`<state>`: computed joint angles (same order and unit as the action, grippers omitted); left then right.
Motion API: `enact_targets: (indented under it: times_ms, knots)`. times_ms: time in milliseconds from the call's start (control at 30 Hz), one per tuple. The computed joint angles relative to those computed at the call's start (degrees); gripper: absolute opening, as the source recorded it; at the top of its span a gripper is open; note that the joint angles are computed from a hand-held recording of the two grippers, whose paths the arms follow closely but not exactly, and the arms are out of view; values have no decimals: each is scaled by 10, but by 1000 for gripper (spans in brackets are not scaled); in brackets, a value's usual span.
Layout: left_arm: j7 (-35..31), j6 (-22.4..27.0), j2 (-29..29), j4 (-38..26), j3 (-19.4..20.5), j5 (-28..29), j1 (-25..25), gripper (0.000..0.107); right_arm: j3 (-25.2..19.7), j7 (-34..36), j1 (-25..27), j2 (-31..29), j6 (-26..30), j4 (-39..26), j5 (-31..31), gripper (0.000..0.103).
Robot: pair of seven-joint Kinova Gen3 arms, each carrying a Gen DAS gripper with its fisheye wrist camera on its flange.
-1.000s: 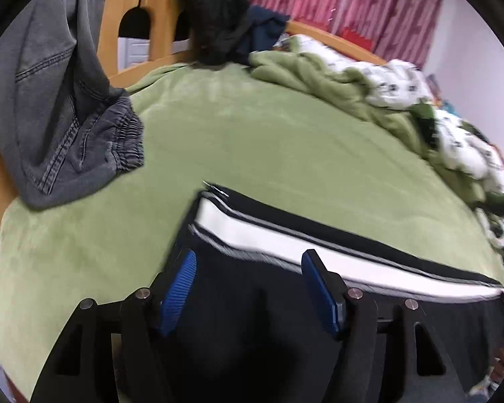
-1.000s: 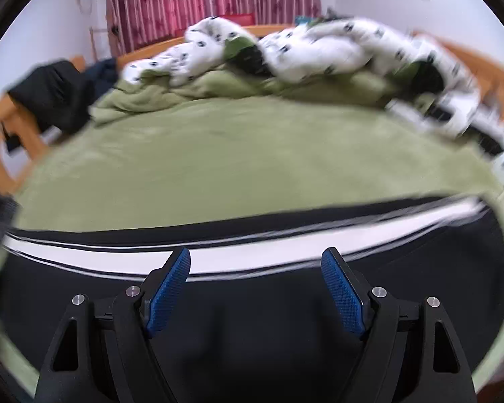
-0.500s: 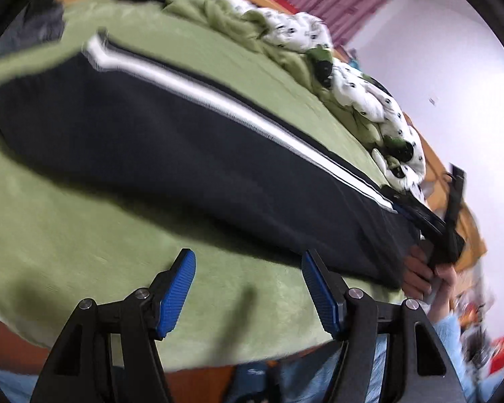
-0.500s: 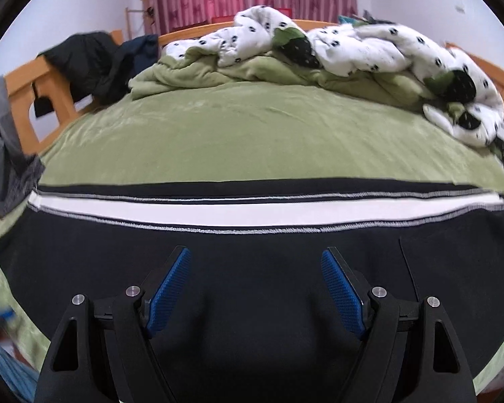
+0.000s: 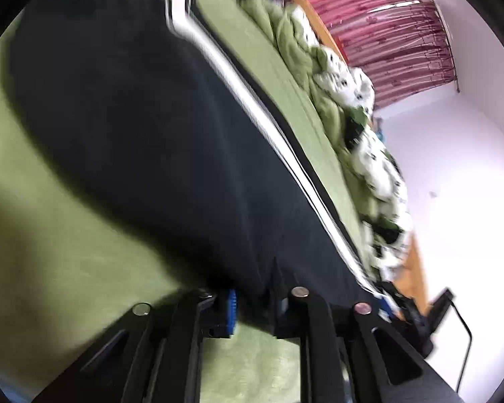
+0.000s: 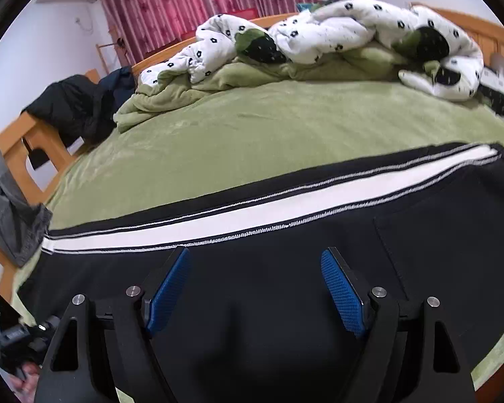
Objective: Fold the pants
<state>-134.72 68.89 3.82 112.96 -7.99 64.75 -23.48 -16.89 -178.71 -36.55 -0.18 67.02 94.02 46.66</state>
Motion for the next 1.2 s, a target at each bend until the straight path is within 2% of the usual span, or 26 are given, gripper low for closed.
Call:
enact_targets:
  times_ms: [67, 100, 167, 233, 300, 367, 467, 533, 600, 700, 767, 900, 967, 1067, 1167, 1200]
  knots:
    - [0, -47, -37, 6, -10, -13, 4, 26, -6, 11, -9, 12, 17, -9, 15, 79]
    - [10, -70, -45, -1, -26, -28, 15, 30, -6, 18, -14, 16, 23, -13, 19, 79]
    - [30, -94, -40, -10, -75, -33, 54, 30, -4, 32, -22, 24, 29, -19, 24, 79]
    - [52, -80, -2, -33, -123, -23, 78, 30, 0, 40, -29, 30, 33, -24, 24, 79]
    - [51, -54, 36, -52, -135, -2, 67, 30, 6, 50, -34, 36, 33, -30, 22, 79]
    - [54, -64, 48, -59, -104, 15, 32, 30, 11, 54, -39, 42, 34, -35, 20, 79]
    - [59, -130, 36, -74, -65, -10, 4, 27, 18, 60, -45, 49, 39, -42, 15, 79]
    - [32, -168, 21, -71, -20, 0, -45, 20, 21, 63, -51, 55, 46, -47, 15, 79]
    - [24, -170, 25, -82, 32, -2, -96, 20, 24, 64, -56, 60, 52, -50, 17, 79]
    - [45, -212, 32, -80, 106, -63, -137, 20, 30, 70, -58, 65, 54, -54, 11, 79]
    - [51, -236, 23, -66, 159, -82, -180, 23, 35, 80, -56, 71, 54, -61, 3, 79]
    - [132, -227, 35, -104, 261, -160, -258, 26, 40, 83, -61, 74, 53, -64, 1, 79]
    - [176, -232, 32, -118, 276, -207, -257, 26, 41, 91, -63, 78, 56, -68, 0, 79]
    - [218, -285, -5, -113, 262, -277, -203, 23, 43, 97, -69, 79, 69, -73, 6, 79]
    - [238, -352, -62, -99, 311, -347, -198, 19, 43, 97, -74, 72, 89, -74, 7, 79]
    - [252, -365, -77, -100, 317, -370, -185, 18, 42, 91, -74, 63, 88, -65, 8, 79]
